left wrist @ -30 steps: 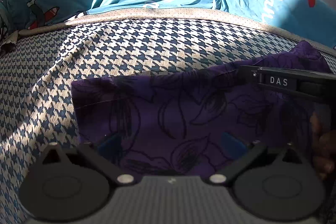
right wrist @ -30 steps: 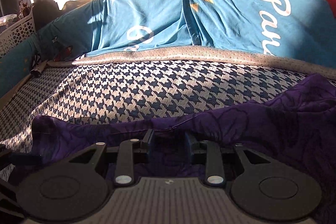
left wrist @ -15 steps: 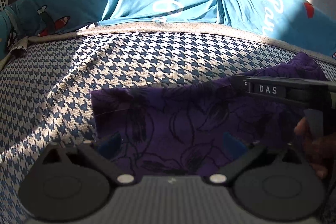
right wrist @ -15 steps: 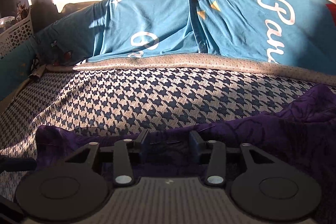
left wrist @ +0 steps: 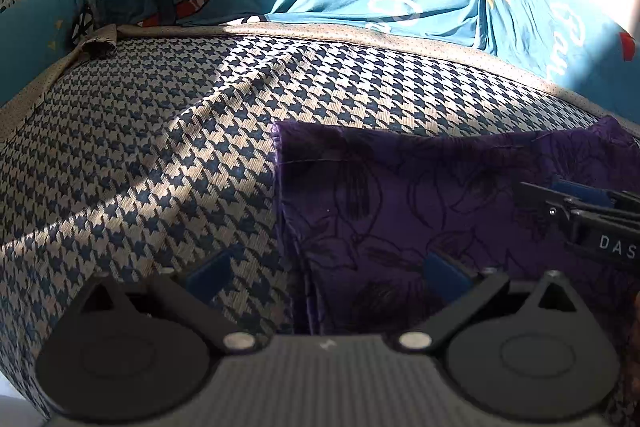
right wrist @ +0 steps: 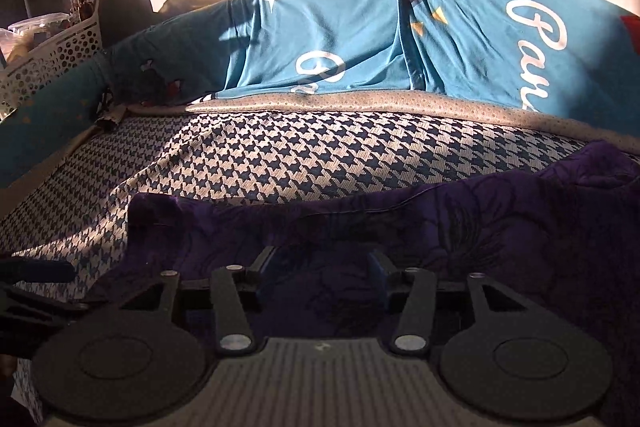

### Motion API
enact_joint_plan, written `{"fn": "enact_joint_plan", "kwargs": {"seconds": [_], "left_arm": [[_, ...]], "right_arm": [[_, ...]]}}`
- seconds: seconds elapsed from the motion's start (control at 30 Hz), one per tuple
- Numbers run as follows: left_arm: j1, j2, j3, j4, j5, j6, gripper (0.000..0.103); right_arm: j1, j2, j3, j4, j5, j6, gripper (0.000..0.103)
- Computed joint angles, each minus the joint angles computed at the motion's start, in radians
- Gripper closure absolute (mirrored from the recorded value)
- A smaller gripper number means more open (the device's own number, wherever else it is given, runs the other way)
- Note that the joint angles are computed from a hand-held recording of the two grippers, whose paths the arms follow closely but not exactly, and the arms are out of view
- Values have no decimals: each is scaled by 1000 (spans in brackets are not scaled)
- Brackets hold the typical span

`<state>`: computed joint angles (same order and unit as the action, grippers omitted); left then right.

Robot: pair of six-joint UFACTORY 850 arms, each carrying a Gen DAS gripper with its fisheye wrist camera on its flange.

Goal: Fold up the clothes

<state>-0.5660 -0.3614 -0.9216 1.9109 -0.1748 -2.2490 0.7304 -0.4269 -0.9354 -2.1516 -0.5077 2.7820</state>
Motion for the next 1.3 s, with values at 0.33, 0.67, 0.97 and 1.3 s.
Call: {"fn": "enact_joint_plan", "kwargs": {"seconds": [0.33,0.67,0.97,1.3], "left_arm": [[36,18,33,-28,-26,-6,0],[54,11,31,-37,0,-1,0],[82,-15,5,-95,83,86,0],[116,-13,1,15,138,-58,0]], "right_arm": [[117,62,48,2,18,-80,40],[210,48,33,-65,56,-128,40],[289,-15,-28,95,24,-441,40],[369,-146,-135,335,-161,-881,40]]}}
